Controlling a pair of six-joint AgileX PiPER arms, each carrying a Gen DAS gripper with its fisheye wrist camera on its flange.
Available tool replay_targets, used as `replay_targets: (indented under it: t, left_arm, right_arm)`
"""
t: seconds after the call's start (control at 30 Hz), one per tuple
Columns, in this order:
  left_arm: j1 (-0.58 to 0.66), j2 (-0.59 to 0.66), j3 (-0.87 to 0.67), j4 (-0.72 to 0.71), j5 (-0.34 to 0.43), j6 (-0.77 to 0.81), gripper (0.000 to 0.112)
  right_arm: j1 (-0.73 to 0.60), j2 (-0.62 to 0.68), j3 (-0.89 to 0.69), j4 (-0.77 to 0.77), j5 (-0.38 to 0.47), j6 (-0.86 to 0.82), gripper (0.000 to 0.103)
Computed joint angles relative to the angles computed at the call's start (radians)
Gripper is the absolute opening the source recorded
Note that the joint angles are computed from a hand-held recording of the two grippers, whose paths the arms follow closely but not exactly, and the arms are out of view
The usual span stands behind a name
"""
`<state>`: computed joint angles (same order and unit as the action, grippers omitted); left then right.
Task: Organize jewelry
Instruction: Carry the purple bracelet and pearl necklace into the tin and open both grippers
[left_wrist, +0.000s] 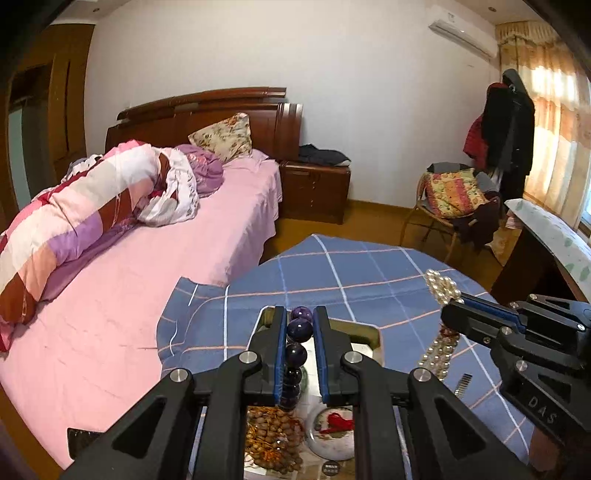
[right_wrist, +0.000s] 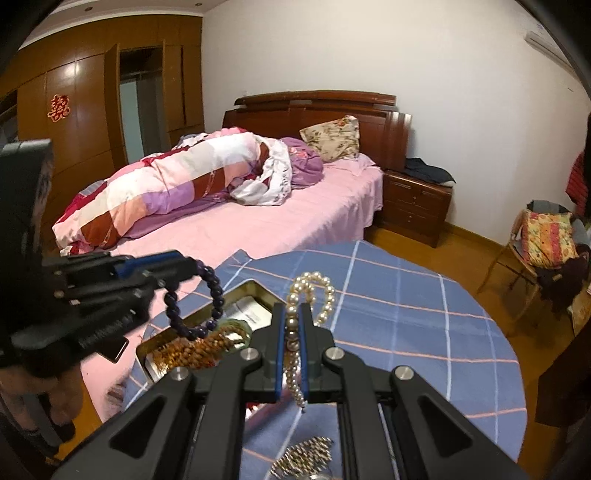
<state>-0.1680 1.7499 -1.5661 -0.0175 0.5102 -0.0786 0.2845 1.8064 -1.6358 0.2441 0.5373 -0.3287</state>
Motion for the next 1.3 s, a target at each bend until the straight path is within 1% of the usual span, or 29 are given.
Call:
replay_targets:
  t: [0.27, 0.43, 0.5, 0.63, 0.73, 0.83, 1.07, 1.13, 1.17, 1.2, 1.23, 1.27, 1.3]
  left_arm:
    - [0.013, 0.073, -0.069, 0.019, 0.032, -0.010, 0.014]
    - [0.008, 0.120, -0.112, 0.035, 0.055, -0.020, 0.014]
    - [0.008, 0.139, -0.129, 0.038, 0.066, -0.024, 0.014]
    - [0.008, 0.171, -0.149, 0.039, 0.080, -0.022, 0.014]
    - [0.016, 0.182, -0.149, 0.016, 0.079, 0.000, 0.014]
    - [0.020, 0.186, -0.149, 0.013, 0.082, -0.009, 0.014]
    - [0.027, 0.190, -0.146, -0.002, 0.088, -0.001, 0.015]
    - [0.026, 0.184, -0.140, -0.006, 0.079, 0.002, 0.023]
    - [0.022, 0.179, -0.136, 0.011, 0.075, -0.012, 0.039]
    - [0.016, 0.170, -0.125, 0.046, 0.063, -0.044, 0.060]
    - [0.012, 0.162, -0.113, 0.069, 0.048, -0.069, 0.068]
    - [0.009, 0.143, -0.083, 0.093, 0.014, -0.099, 0.076]
    - [0.012, 0.134, -0.073, 0.077, 0.005, -0.088, 0.076]
  right_arm:
    - [0.037, 0.102, -0.091, -0.062, 0.029, 0.064, 0.009]
    - [0.037, 0.150, -0.144, -0.068, 0.064, 0.082, 0.009]
    - [0.042, 0.179, -0.180, -0.087, 0.090, 0.102, 0.009]
    - [0.043, 0.212, -0.209, -0.110, 0.115, 0.126, 0.009]
    - [0.041, 0.231, -0.222, -0.124, 0.130, 0.135, 0.009]
    - [0.041, 0.254, -0.241, -0.143, 0.145, 0.152, 0.009]
    - [0.029, 0.264, -0.250, -0.137, 0.164, 0.152, 0.010]
    - [0.025, 0.262, -0.244, -0.130, 0.163, 0.147, 0.014]
    - [0.022, 0.260, -0.241, -0.122, 0.163, 0.142, 0.021]
    - [0.018, 0.260, -0.240, -0.112, 0.162, 0.135, 0.032]
    - [0.017, 0.259, -0.236, -0.106, 0.158, 0.133, 0.038]
    - [0.013, 0.252, -0.223, -0.098, 0.149, 0.128, 0.048]
    - [0.010, 0.241, -0.206, -0.092, 0.140, 0.123, 0.050]
